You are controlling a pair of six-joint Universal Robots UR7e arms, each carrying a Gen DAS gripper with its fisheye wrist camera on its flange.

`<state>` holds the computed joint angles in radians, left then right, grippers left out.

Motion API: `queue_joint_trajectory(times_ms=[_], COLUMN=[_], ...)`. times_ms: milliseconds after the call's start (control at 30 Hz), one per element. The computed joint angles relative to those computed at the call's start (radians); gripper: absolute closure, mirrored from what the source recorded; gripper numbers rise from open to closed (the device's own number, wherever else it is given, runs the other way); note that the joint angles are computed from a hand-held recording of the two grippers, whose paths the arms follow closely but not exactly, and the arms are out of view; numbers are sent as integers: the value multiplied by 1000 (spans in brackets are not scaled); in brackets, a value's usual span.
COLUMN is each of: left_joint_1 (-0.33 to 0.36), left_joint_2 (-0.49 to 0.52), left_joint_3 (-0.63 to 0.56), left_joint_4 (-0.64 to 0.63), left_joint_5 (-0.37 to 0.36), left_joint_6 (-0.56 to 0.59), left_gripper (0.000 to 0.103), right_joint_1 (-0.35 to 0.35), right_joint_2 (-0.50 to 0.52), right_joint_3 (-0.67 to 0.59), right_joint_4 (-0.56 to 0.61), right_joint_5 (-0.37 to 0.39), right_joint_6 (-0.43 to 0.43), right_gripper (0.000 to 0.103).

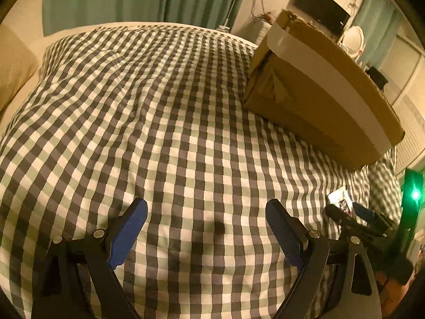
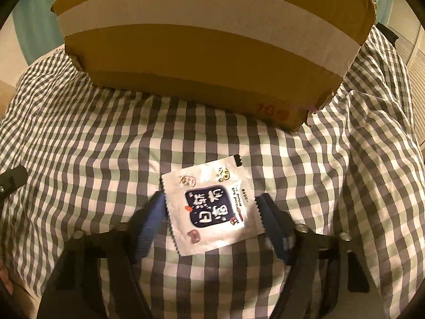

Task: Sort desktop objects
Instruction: 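Move the right tool to the white sachet and close on it, then carry the sachet over the box and open the right tool to drop it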

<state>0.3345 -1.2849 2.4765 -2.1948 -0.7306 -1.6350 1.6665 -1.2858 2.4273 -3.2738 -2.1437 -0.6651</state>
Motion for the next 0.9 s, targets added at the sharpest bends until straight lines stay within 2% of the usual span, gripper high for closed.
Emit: queue_joint_trajectory(times_ms=[100, 233, 367, 467, 533, 600, 733, 833, 900], left_joint_1=[3, 4, 8, 12, 12, 7, 0, -2, -2], left_joint_2=[3, 1, 1, 5, 7, 8, 16, 25, 30], left_joint_3=[-1, 0, 1, -1, -5, -5, -11, -16, -19], left_joint_4=[-4, -2, 3, 19, 40, 50, 75, 91, 97], left_joint_5=[-4, -7, -8, -11, -9, -6, -1, -3, -4], left_joint_6=[9, 7, 6, -6, -21, -31, -41, -44, -45], left_gripper=[10, 10, 10, 10, 10, 10, 10, 10, 10], right_joint_1=[6, 20, 25, 30, 30, 70, 75, 39, 29], right_joint_2=[-5, -13, -30, -55, -111, -97, -133, -130, -138], right_joint_3=[7, 18, 28, 41, 46, 41, 38, 24, 18], right_joint_4=[-8, -24, -19, -18, 28, 26, 63, 52, 75], right_joint_5=[-1, -7, 11, 29, 45, 37, 71, 89, 99], right_joint_6=[-2, -1, -3, -4, -7, 23, 37, 5, 23], right_gripper=[56, 73, 77, 86, 93, 97, 98, 98, 98])
